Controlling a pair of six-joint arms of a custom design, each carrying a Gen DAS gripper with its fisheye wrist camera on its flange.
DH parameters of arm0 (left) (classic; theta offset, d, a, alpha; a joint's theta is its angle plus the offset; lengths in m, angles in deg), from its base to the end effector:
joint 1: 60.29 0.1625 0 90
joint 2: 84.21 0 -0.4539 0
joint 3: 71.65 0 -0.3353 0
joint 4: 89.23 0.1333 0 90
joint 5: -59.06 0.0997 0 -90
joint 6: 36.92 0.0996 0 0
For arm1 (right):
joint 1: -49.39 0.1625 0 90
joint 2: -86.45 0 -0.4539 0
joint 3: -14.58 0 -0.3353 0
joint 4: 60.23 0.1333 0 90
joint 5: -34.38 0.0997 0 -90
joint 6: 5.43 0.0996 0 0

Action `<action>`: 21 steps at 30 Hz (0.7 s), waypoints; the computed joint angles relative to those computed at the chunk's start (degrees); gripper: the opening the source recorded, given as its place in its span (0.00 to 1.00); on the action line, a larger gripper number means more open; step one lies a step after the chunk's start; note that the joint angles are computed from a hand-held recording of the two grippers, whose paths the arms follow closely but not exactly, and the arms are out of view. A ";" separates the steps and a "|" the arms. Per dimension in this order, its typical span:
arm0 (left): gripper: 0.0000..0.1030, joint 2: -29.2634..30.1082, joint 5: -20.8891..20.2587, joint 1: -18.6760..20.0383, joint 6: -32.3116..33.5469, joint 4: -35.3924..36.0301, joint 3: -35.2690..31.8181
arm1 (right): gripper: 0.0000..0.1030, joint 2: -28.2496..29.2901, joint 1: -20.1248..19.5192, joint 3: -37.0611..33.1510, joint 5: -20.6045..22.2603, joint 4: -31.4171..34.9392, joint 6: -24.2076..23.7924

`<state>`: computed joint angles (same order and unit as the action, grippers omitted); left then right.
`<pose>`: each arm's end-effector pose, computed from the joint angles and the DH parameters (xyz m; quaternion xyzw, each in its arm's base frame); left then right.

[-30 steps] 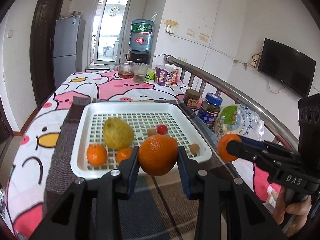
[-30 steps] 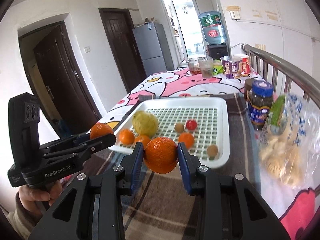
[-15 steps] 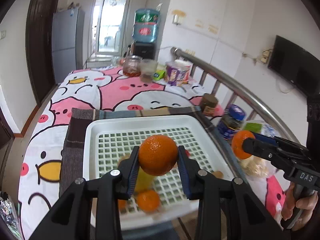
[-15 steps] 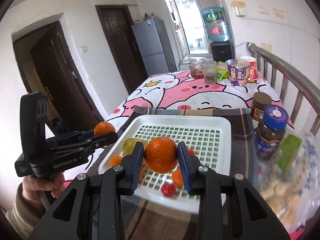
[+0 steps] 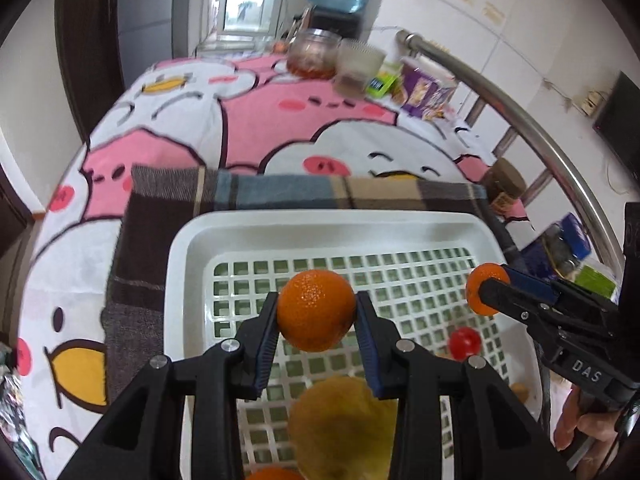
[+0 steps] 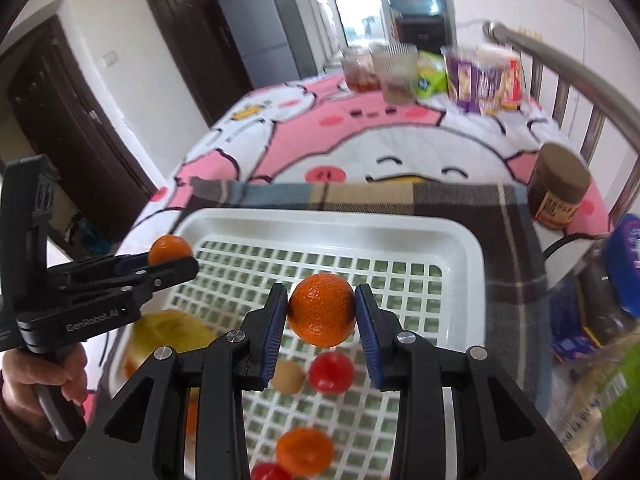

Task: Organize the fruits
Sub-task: 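Lift and carry both tangerines over the white tray with both tools, then open both tools to drop the tangerines into the tray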

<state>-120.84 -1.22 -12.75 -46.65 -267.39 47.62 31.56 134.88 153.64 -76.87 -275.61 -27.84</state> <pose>-0.2127 -0.5031 0.0243 0.2602 0.9298 -0.1545 0.2096 0.0630 -0.4376 0.1961 0.0790 -0.9189 0.2962 0.2484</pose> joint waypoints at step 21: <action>0.89 -3.36 -0.14 -1.19 -2.39 -8.19 4.93 | 0.79 -1.51 0.89 5.41 1.05 -10.65 1.82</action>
